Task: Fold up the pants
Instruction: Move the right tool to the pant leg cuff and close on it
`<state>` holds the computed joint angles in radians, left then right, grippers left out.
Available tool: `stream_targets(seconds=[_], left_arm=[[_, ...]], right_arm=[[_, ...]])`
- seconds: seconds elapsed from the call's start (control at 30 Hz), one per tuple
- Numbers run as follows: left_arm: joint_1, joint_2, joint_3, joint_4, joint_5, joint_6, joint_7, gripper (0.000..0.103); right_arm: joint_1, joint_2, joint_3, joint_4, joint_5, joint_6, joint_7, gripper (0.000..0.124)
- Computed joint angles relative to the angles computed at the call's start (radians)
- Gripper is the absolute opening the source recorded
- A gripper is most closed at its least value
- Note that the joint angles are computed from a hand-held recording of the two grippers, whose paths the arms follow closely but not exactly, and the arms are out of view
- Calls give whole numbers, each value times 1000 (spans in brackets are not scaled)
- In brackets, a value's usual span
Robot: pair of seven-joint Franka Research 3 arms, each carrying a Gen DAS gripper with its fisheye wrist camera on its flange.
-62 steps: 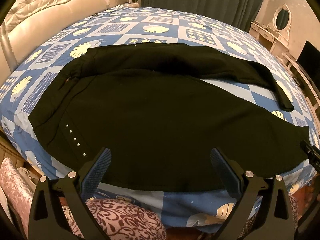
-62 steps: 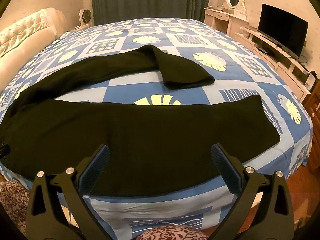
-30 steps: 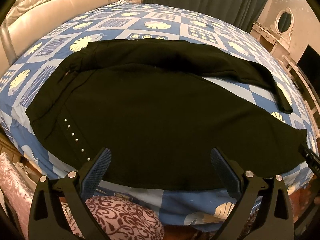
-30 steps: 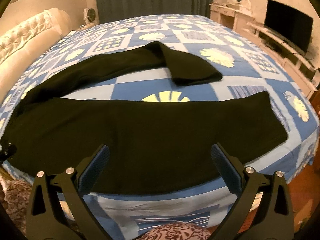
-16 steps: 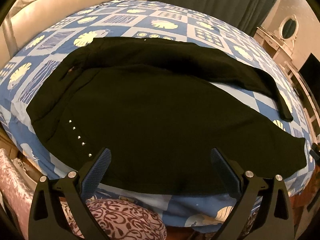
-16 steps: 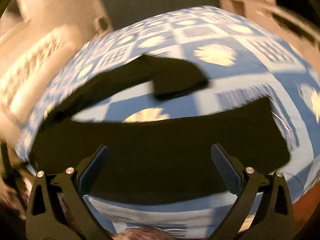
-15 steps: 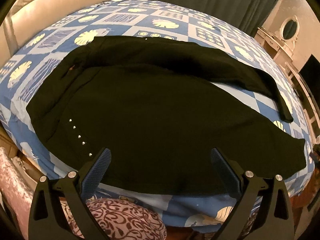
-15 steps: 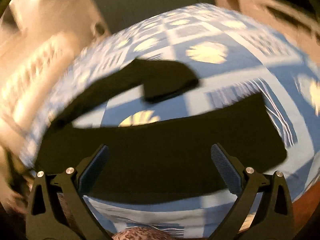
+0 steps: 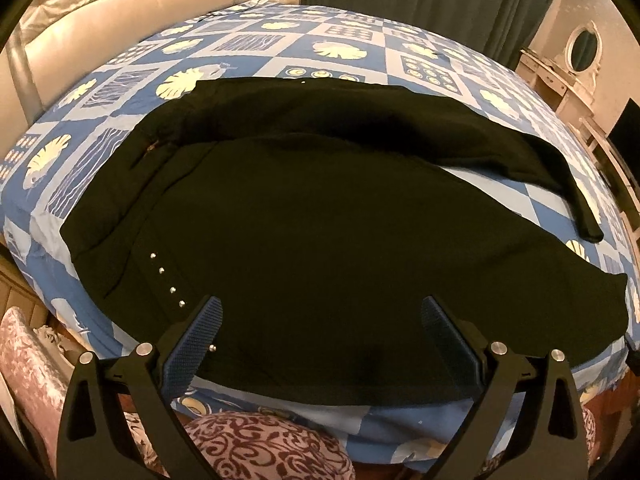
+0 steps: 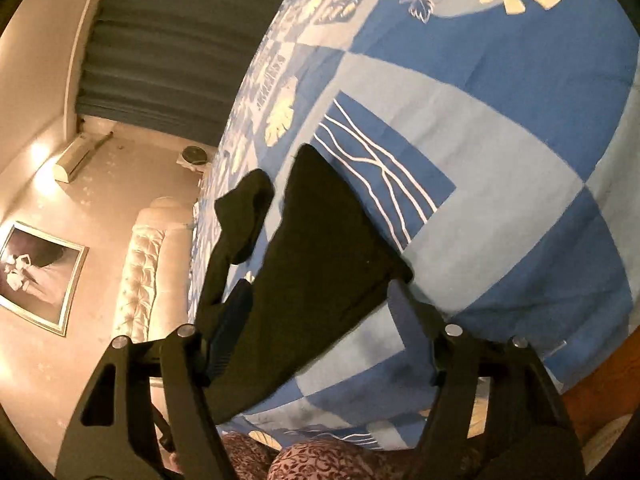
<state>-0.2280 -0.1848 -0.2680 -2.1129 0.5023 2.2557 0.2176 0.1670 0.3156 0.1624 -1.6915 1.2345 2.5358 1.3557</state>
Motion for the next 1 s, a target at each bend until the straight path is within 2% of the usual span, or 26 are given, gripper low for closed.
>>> stream_targets(seconds=[0.13,0.27,0.33,0.4,0.43,0.47,0.5,0.63,0.9,0.97,1.0], left_arm=[[2,-3,3,-5,-7,-6,-2,99],[6,-13,4,-13,-3,-2,-12,99],[9,-17,7,-18,-3,8,-13,99],[13,-17,7,-19,-2,8,-14,99],[13,-17,7,-18,-3,6,-11,99],[14,-17,8,-18,-6,2,-7,99],[14,-17,8,-18,-9,1,-7,99],[19,-29,10,-29,-11,0,-8,99],[32,-34,21,-44,-21,20,28,99],[34,-39,34,-57,-46,50,60,99],[35,-43,41,-64,-61,65,77,99]], right_arm=[[-7,6,6,1,49,12,10,70],[9,-19,-18,-30,-30,31,130,70],[1,-11,-8,-33,18,45,101,70],[6,0,0,-33,49,83,85,58],[13,10,-2,-24,32,94,99,43],[18,16,-7,-19,-1,95,122,20],[14,24,-6,-13,-14,82,119,11],[-7,17,6,-30,20,71,68,9],[-12,4,-5,-60,20,63,77,9],[-9,-4,-14,-62,-8,61,108,17],[3,-17,-28,-68,-63,77,155,21]])
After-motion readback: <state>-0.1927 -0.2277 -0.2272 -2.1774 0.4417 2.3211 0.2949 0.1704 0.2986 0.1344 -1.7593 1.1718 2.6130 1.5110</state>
